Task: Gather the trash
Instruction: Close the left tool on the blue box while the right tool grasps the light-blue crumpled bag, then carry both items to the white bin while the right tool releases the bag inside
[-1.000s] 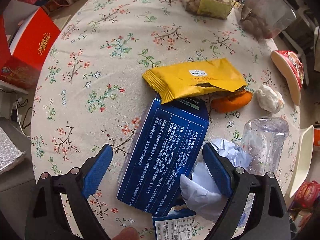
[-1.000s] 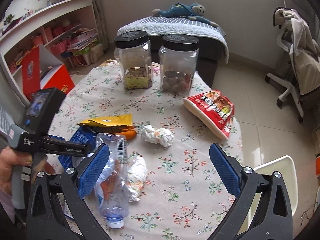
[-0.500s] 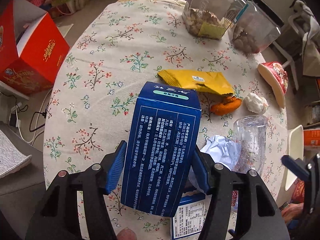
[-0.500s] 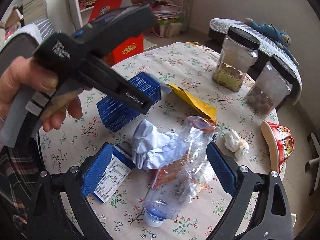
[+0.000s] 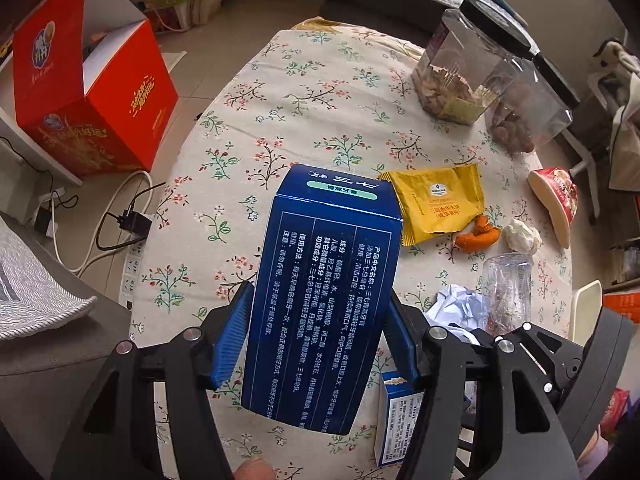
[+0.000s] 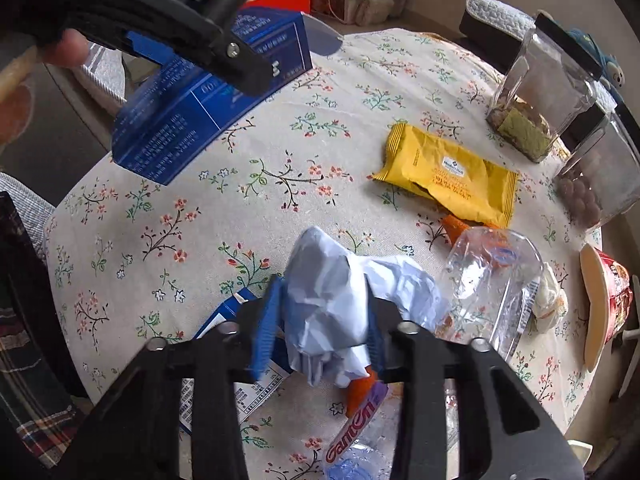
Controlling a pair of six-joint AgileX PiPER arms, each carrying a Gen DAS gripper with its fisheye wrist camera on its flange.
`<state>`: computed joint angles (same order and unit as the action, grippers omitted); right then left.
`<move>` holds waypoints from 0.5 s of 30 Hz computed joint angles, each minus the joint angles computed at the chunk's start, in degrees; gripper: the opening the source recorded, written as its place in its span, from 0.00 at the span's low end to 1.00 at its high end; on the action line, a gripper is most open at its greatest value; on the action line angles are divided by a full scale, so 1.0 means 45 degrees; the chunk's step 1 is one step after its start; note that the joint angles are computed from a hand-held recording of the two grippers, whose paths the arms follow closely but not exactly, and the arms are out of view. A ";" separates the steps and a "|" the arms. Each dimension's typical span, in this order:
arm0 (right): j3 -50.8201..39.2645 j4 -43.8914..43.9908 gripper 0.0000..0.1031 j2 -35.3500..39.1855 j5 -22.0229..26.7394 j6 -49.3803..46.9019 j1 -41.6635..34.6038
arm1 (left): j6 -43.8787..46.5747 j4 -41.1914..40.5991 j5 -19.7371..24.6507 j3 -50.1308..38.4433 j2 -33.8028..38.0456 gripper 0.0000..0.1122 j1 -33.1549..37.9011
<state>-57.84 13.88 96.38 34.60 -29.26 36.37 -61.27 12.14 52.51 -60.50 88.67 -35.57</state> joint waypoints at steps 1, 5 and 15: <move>-0.0058 0.0450 0.31 -0.0031 0.0140 -0.0323 -0.0168 | -0.0034 0.0025 -0.0018 0.0040 -0.0067 0.54 0.0019; -0.0167 0.2833 0.30 -0.0506 0.0807 -0.1802 -0.0906 | -0.0313 0.0289 -0.0186 0.0145 -0.0394 0.54 -0.0095; -0.0698 0.8206 0.30 -0.1809 0.2702 -0.4600 -0.3903 | -0.3053 0.2941 0.0122 -0.0046 -0.1294 0.54 -0.1236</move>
<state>-60.98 50.81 88.23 46.76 -49.96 18.80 -75.01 25.38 53.06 -60.71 82.85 -41.13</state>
